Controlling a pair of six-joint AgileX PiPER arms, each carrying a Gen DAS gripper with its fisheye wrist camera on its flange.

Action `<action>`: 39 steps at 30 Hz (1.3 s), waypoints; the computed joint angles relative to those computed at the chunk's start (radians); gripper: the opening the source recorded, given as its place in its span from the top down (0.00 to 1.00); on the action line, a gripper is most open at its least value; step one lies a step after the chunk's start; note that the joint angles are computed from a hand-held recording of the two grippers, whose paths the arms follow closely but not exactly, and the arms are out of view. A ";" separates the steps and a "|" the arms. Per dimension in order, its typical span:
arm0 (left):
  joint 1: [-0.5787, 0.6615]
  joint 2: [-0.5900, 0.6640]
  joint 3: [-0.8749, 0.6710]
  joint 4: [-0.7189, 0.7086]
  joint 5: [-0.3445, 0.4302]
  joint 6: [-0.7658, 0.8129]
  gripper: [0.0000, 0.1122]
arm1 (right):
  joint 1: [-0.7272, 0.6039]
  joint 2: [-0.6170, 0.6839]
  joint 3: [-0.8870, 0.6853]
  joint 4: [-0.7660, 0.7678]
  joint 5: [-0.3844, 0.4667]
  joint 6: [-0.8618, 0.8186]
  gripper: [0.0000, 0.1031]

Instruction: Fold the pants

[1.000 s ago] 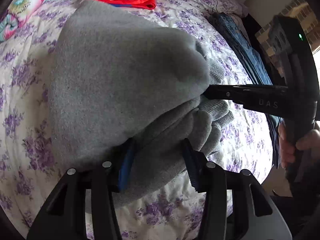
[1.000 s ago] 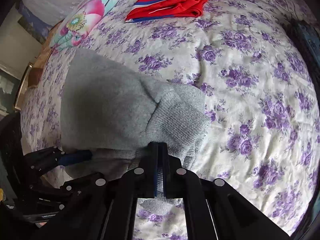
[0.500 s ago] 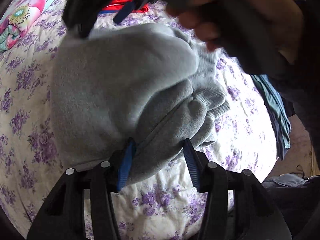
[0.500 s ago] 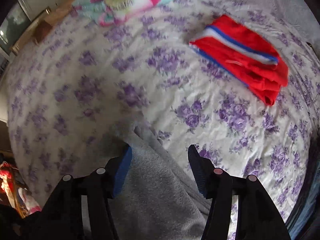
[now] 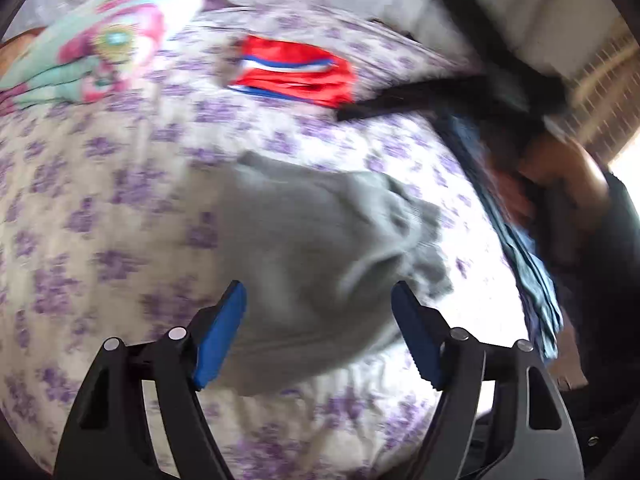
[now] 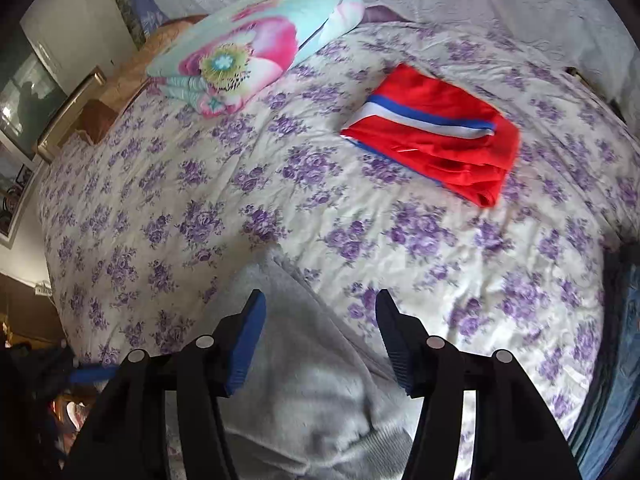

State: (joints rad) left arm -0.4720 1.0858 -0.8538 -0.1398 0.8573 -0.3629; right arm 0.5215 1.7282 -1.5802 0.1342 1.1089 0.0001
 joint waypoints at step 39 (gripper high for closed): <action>0.508 0.495 0.050 -0.589 0.062 0.577 0.13 | -0.394 -0.172 0.952 0.867 -0.273 -0.484 0.05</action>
State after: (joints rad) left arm 0.0359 1.5810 -0.8039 -0.7287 0.9195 0.2140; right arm 0.1276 1.5561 -0.6283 1.0016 0.8359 -0.4835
